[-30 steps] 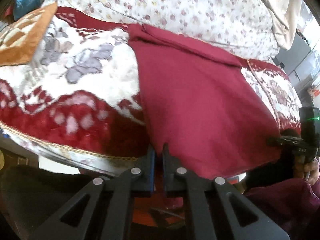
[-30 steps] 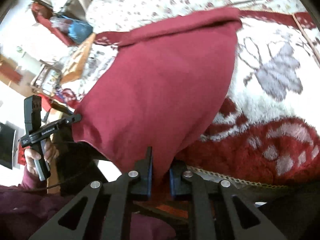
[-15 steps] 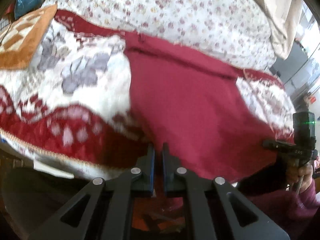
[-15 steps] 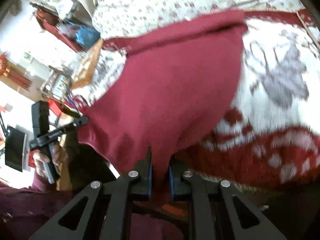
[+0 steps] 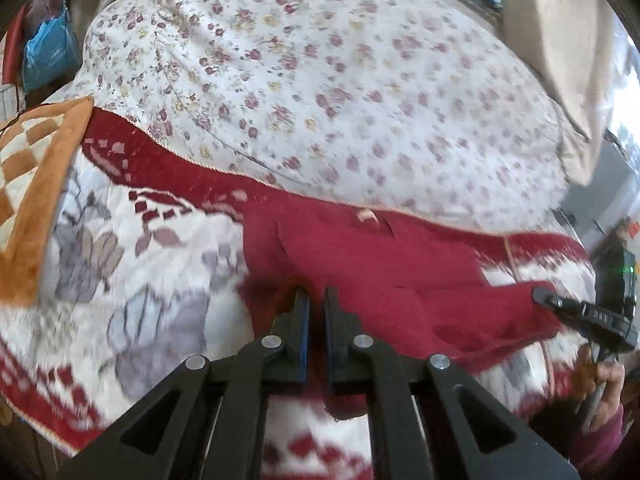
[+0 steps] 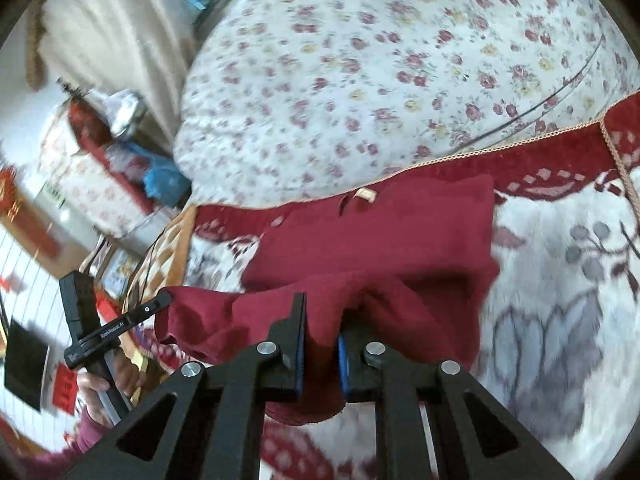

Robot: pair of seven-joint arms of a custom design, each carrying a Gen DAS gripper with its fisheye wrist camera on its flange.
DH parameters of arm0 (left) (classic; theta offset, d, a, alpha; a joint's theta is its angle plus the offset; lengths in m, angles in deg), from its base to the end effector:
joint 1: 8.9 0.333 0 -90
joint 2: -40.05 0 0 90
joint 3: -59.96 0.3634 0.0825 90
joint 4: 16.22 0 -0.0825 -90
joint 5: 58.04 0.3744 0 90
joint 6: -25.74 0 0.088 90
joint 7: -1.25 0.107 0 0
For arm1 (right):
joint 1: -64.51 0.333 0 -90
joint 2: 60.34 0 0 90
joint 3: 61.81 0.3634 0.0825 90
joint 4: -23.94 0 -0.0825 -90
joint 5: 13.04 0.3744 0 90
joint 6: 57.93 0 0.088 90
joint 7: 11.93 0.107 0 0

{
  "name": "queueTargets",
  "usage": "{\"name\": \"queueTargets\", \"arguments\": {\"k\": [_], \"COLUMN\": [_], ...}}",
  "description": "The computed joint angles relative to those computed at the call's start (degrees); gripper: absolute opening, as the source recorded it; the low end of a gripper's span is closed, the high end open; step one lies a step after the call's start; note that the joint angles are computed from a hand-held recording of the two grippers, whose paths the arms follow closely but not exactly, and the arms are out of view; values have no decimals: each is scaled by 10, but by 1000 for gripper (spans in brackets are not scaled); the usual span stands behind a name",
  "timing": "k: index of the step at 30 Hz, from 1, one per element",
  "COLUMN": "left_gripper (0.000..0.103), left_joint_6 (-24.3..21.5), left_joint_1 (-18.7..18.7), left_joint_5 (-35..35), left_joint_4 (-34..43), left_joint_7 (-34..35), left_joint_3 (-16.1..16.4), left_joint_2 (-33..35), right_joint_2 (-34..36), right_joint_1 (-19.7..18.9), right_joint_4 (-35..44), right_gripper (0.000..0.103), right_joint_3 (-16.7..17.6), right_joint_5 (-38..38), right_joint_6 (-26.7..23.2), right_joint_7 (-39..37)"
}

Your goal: Fold small clothes

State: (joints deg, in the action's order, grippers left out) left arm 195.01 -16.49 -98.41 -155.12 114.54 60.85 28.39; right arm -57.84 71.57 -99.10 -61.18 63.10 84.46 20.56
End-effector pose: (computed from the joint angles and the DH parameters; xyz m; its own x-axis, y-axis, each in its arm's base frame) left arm 0.4846 -0.0131 0.5114 0.0103 -0.9583 0.2855 -0.7357 -0.2006 -0.6469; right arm 0.5597 0.0712 0.4623 0.3109 -0.7422 -0.5937 -0.8231 0.1021 -0.5587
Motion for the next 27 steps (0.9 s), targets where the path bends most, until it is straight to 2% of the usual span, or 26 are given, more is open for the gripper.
{"name": "queueTargets", "arguments": {"k": [6,10,12,14,15,16,17,18,19,20,23,24,27], "left_gripper": [6,7,8,14,32,64,73,76,76,76,76,76,76], "left_joint_6": [2,-16,-15,-15,-8,16,36,58,62,49,47,52,49], "left_joint_1": [37,75,99,128,132,131,141,160,164,155,152,147,139], "left_joint_5": [-8,-43,-75,-126,-131,-132,-168,-234,-259,-243,-264,-253,-197], "left_joint_4": [101,158,173,177,175,169,169,172,175,172,172,170,166], "left_joint_7": [-28,-4,27,79,80,69,95,146,166,152,175,167,126], "left_joint_3": [-21,-50,-75,-106,-110,-110,-123,-147,-151,-134,-128,-123,-111], "left_joint_2": [130,192,210,211,209,206,204,202,202,197,193,194,201], "right_joint_2": [129,213,232,225,213,205,192,185,179,173,162,164,183], "right_joint_1": [-5,-17,-30,-56,-70,-73,-74,-73,-69,-66,-66,-59,-46], "right_joint_4": [125,210,235,230,220,212,201,195,190,183,170,174,200], "right_gripper": [14,19,24,28,32,34,38,42,43,45,75,75,75], "right_joint_3": [17,31,39,61,72,74,75,74,71,69,82,79,66], "right_joint_5": [-86,-140,-160,-139,-122,-118,-116,-116,-120,-123,-61,-67,-125], "right_joint_6": [23,28,17,15,16,19,28,35,43,53,105,111,91], "right_joint_7": [99,177,195,171,146,135,119,113,112,113,38,38,115]}}
